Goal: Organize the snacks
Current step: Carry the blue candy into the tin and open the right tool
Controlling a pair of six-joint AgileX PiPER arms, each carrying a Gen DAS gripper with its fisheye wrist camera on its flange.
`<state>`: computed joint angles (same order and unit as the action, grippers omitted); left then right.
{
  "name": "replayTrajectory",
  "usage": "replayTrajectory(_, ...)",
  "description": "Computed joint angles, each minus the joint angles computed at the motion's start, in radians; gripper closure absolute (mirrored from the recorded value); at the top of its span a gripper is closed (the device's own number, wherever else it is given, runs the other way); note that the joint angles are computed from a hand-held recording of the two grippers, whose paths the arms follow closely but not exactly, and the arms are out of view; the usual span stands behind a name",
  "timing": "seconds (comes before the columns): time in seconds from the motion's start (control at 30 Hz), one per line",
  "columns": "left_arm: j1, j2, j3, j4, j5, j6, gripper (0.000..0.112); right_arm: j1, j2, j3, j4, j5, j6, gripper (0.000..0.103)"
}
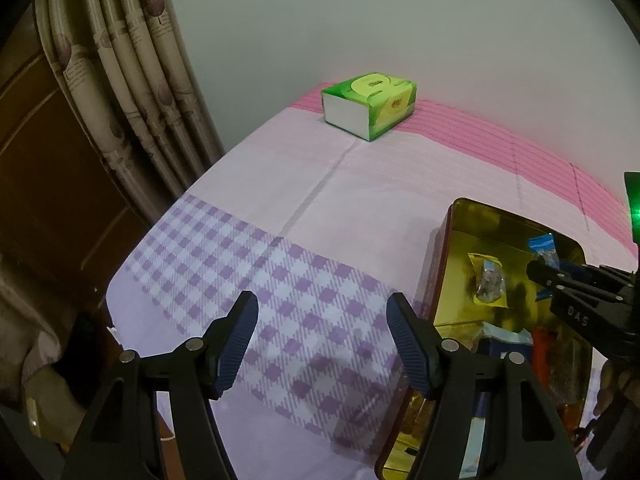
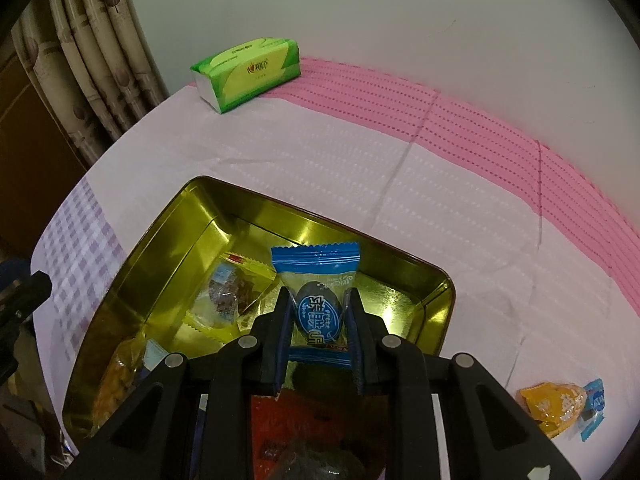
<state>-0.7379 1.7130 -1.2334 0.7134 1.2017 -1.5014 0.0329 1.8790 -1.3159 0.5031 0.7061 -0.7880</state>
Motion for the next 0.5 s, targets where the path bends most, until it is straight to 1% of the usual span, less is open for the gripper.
replayTrajectory(0.13, 0.000, 0.004, -0.006, -0.003, 0.000, 0.003, 0.045, 0.013, -0.001, 0.004, -0.022, -0.022, 0.009, 0.079)
replayTrajectory(0.37, -0.002, 0.010, -0.010, -0.007, -0.004, 0.008, 0.044, 0.013, -0.004, 0.010, -0.013, -0.021, 0.014, 0.077)
replayTrajectory(0.43, -0.001, 0.009, -0.007, -0.007, -0.009, 0.008, 0.044, 0.009, -0.015, 0.021, 0.000, -0.025, 0.005, 0.075)
replayTrajectory(0.5, -0.003, 0.012, -0.010, -0.007, -0.006, 0.010, 0.044, 0.008, -0.025, 0.029, 0.005, -0.029, -0.001, 0.070)
